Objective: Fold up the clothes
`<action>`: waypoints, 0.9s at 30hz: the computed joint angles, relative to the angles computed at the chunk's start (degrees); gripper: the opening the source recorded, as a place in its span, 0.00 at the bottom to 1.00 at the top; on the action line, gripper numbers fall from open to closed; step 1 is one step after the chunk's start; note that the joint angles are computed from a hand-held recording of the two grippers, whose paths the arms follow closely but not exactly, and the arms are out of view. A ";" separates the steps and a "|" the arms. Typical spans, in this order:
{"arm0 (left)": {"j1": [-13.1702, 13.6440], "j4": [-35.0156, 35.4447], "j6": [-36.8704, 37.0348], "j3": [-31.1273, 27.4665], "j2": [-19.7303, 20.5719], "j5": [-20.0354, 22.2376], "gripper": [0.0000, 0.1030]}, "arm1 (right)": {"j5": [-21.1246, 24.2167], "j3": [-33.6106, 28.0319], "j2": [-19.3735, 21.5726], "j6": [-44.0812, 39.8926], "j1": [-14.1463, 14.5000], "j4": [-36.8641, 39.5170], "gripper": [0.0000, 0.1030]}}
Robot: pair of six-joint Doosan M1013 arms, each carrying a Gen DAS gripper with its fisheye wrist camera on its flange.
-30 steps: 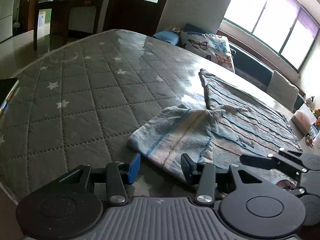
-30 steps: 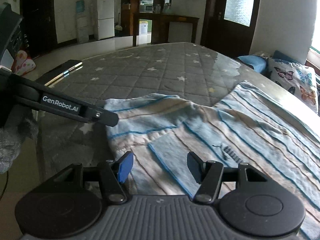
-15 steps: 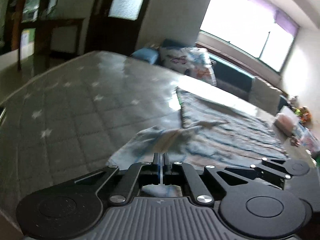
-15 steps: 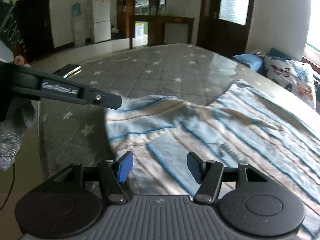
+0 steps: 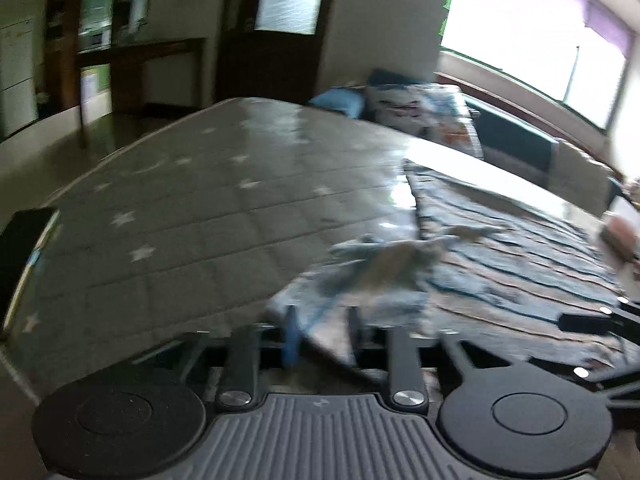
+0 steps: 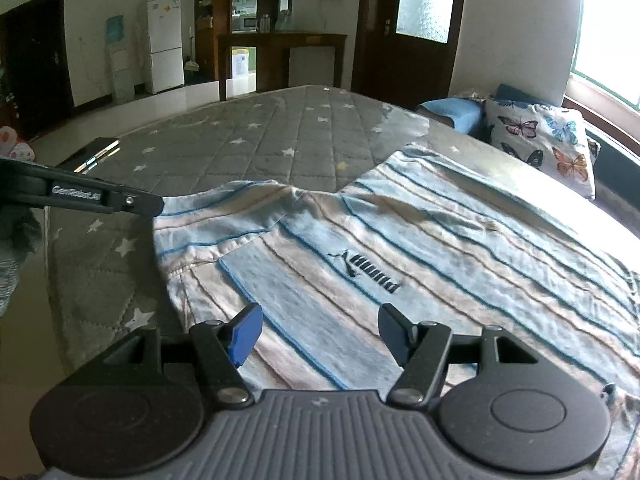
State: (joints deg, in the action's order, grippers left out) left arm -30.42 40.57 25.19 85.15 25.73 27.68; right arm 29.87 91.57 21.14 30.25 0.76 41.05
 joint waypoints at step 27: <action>1.26 -12.95 13.45 1.27 -1.77 -14.29 0.05 | 0.27 -1.66 1.93 -0.19 2.89 0.09 0.64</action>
